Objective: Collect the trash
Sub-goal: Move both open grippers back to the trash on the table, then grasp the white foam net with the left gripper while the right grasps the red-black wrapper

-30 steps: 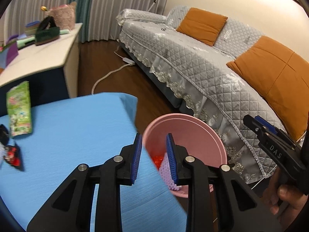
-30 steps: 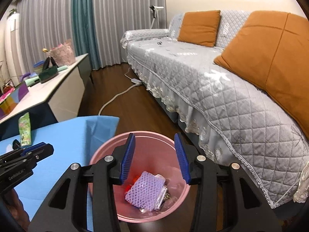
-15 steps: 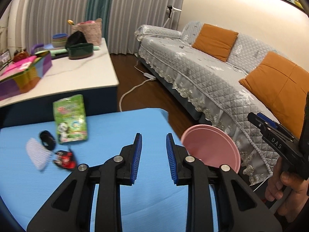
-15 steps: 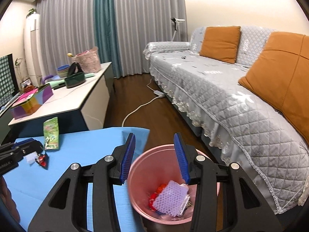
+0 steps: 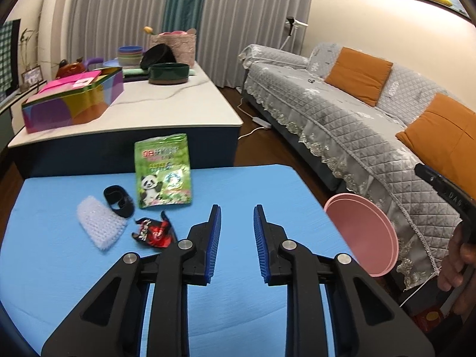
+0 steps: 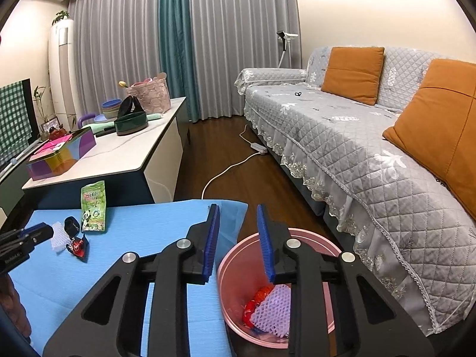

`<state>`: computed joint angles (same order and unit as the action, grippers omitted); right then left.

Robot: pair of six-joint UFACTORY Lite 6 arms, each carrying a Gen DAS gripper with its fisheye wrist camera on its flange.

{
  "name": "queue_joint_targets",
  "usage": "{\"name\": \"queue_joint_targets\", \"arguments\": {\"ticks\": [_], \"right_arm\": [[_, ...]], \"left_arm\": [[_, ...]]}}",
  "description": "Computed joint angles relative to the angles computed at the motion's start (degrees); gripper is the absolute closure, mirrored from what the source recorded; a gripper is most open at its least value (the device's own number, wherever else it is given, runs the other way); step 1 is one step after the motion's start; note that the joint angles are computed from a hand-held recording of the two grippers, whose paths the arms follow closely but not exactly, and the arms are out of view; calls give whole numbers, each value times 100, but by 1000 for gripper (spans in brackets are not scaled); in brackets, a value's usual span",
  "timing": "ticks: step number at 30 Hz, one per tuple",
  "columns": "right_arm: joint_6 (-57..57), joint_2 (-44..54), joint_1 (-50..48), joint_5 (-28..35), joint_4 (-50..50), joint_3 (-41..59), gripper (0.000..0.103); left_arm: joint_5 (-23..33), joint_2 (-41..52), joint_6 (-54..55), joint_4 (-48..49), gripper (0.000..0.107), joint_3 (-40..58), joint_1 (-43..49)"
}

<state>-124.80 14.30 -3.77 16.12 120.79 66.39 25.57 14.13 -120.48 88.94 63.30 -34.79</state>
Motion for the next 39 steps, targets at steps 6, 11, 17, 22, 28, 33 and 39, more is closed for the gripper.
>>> {"name": "queue_joint_targets", "arguments": {"ticks": [6,11,17,22,28,33,39], "right_arm": [[-271,90,270,-107,323,56,80],[-390,187,464,-174,476,141,80],[-603,306,731,-259,773,257,80],[-846,459,1007,-347,1106,393,80],[-812,723,1346,-390,1208,627,80],[-874,1196,1756,-474,1361,1006,80],[363,2008,2234,-549,367,1753,80]], "left_arm": [[-57,-257,-449,337,85,-383,243],[-10,-444,-641,518,85,-658,350],[-92,-683,-991,816,85,-1027,606],[-142,-919,-1225,1031,85,-1321,811],[-223,-1228,-1448,1260,85,-1691,1153],[-357,-1493,-1983,1812,85,-2131,1602],[-582,-1566,-2905,2843,86,-2560,2330]]}}
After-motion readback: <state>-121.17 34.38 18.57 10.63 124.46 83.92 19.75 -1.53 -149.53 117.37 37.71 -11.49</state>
